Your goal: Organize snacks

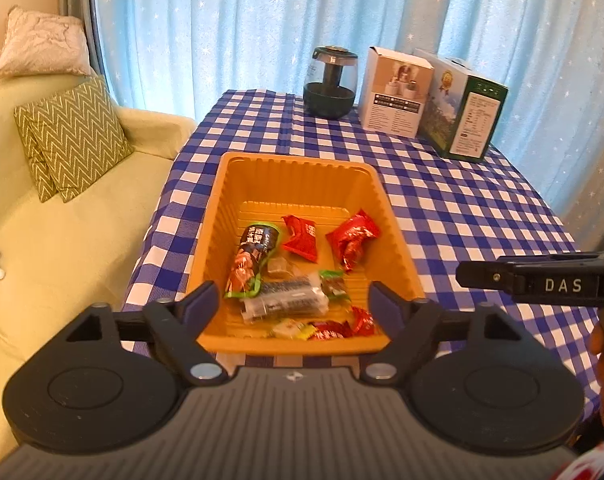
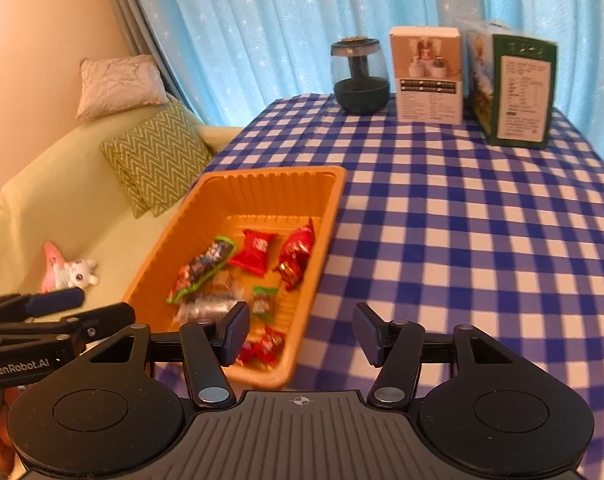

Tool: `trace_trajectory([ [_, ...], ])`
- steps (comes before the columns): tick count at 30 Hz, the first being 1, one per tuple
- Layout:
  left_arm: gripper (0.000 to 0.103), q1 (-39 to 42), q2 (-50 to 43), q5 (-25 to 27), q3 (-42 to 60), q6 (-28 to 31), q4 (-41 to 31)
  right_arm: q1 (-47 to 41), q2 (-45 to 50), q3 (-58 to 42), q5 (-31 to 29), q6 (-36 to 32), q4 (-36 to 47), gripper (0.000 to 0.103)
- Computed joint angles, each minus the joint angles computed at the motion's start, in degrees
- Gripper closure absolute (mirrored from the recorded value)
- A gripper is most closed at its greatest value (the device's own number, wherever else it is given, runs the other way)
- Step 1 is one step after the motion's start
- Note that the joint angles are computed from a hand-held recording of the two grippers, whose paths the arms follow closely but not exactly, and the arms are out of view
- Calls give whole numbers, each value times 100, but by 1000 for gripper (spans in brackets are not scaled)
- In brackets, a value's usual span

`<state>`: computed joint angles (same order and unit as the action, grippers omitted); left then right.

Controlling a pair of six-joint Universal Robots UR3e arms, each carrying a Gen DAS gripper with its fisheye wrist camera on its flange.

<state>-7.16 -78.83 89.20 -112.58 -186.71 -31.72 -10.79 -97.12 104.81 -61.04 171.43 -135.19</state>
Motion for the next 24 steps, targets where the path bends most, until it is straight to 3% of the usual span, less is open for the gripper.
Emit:
trace_trajectory([
  [9, 5, -472, 633, 402, -116, -210, -427, -415, -1316, 476, 105, -541, 986, 24],
  [14, 0, -750, 846, 647, -46, -301, -766, -593, -1916, 673, -12, -590, 1409, 22],
  [24, 0, -1222, 1048, 1101, 326, -877, -1663, -846, -2716, 696, 49, -1061, 2518, 22],
])
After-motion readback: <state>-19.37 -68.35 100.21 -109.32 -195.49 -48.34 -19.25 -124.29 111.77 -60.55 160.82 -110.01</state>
